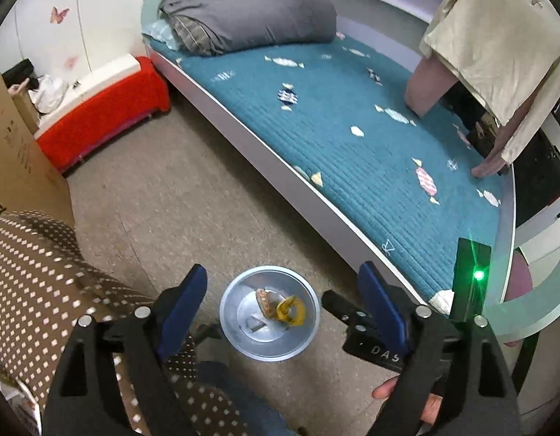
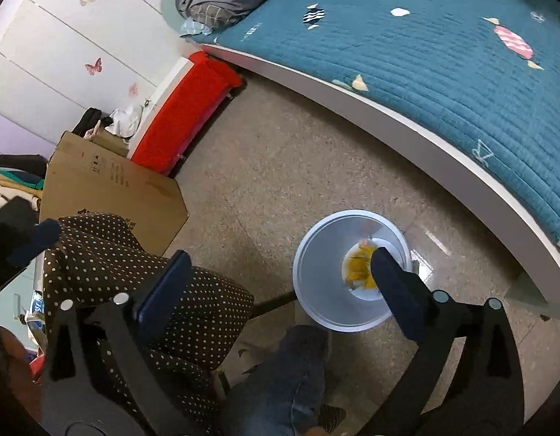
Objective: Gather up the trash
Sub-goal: 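Carry both bags to the bin and open both tools to drop them, then grasp the green leaf item with the left tool while the right tool grasps the red snack bag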
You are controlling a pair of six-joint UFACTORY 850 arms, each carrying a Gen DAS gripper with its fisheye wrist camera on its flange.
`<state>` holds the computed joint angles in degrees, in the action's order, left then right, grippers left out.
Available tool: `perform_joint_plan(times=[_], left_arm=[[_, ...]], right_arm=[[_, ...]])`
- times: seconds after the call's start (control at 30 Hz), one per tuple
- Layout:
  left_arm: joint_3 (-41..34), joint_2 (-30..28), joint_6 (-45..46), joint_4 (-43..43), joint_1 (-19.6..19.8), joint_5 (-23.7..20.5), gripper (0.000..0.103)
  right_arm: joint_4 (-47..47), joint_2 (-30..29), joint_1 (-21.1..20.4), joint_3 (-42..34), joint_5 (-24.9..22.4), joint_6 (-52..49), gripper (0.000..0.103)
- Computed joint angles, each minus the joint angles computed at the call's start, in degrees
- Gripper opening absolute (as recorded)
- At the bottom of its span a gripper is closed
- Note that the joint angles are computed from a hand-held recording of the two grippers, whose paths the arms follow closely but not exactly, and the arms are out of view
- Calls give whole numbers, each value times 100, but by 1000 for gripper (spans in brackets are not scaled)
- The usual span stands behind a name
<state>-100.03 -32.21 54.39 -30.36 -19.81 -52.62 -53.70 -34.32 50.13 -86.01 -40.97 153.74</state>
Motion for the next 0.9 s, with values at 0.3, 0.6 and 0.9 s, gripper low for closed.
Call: perform_joint_plan(times=[0.3,0.6,0.9], left_arm=[[628,709,615,-523,323,266,86],[1123,1385,1263,-1198,750,243,87],[1155,1645,1718,-1779,1382,-64,87]], right_arm=[[279,-46,351,-670,-1190,-566,97],[206,-389,639,-1913,-2458,-1388,97],[-78,-1036,847,-3543,-3277,-2526,97]])
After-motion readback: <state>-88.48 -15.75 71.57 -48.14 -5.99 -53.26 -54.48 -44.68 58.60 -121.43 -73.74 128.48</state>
